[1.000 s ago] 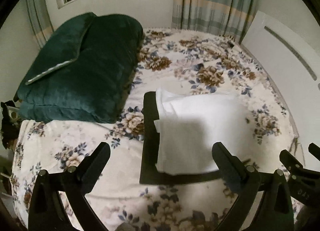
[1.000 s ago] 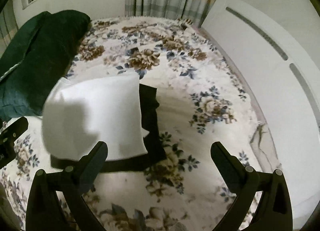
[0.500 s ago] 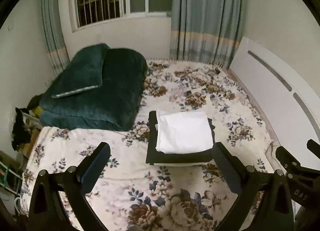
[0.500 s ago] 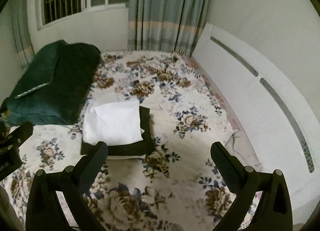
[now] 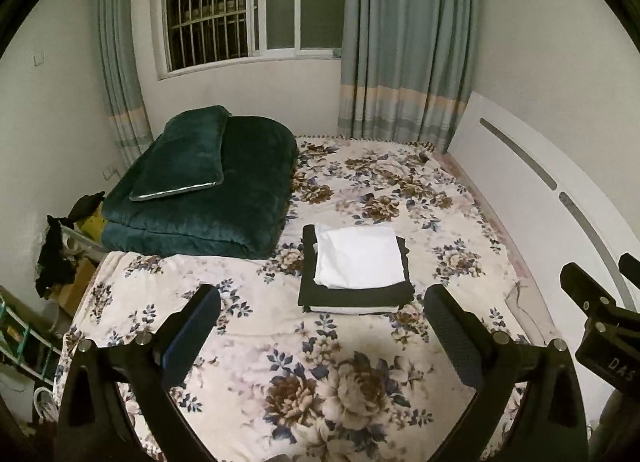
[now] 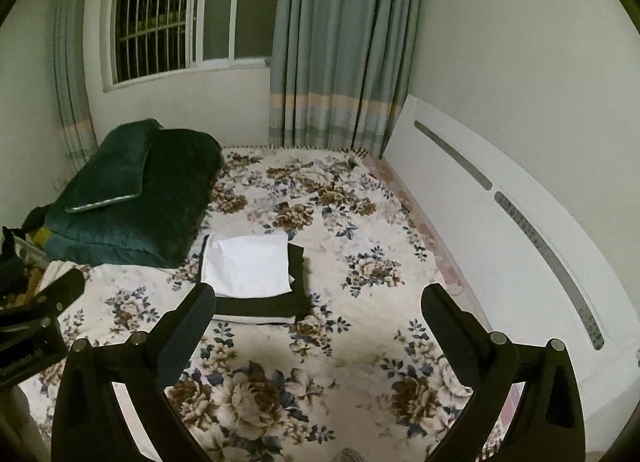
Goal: Fold small clothes
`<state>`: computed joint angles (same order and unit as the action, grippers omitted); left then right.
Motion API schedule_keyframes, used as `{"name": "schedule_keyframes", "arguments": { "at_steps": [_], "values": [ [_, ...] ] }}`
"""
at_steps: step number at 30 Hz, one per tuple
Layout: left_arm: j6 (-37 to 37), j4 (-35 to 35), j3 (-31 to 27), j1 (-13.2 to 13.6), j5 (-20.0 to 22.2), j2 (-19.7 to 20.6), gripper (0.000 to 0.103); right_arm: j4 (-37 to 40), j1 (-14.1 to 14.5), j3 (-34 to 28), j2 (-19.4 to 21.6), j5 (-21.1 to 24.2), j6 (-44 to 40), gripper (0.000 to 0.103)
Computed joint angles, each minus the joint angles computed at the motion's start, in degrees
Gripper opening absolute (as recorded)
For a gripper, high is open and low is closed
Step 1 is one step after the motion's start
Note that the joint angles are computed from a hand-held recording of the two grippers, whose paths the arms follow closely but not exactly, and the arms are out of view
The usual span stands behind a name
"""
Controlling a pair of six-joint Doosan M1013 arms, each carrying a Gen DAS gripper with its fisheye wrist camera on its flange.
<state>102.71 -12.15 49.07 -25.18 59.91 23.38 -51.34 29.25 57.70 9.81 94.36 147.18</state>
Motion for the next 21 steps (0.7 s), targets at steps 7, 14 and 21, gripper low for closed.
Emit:
{"name": "schedule_keyframes", "arguments": {
  "at_steps": [7, 14, 21],
  "values": [
    [0.2, -0.5, 2.7, 0.7, -0.1, -2.8, 0.103, -3.1, 3.7, -1.9, -0.5, 1.6, -0.2, 0.103],
    [-0.4, 0.1, 5.3, 1.0, -0.9, -5.0, 0.103, -3.8, 5.8, -2.5, -0.9, 2.4, -0.3, 0.103],
    [-1.4, 1.2, 6.6, 1.1, -2.4, -6.0, 0.103, -2.8, 6.0, -2.2, -1.3, 1.2, -0.7, 0.103]
  ]
}}
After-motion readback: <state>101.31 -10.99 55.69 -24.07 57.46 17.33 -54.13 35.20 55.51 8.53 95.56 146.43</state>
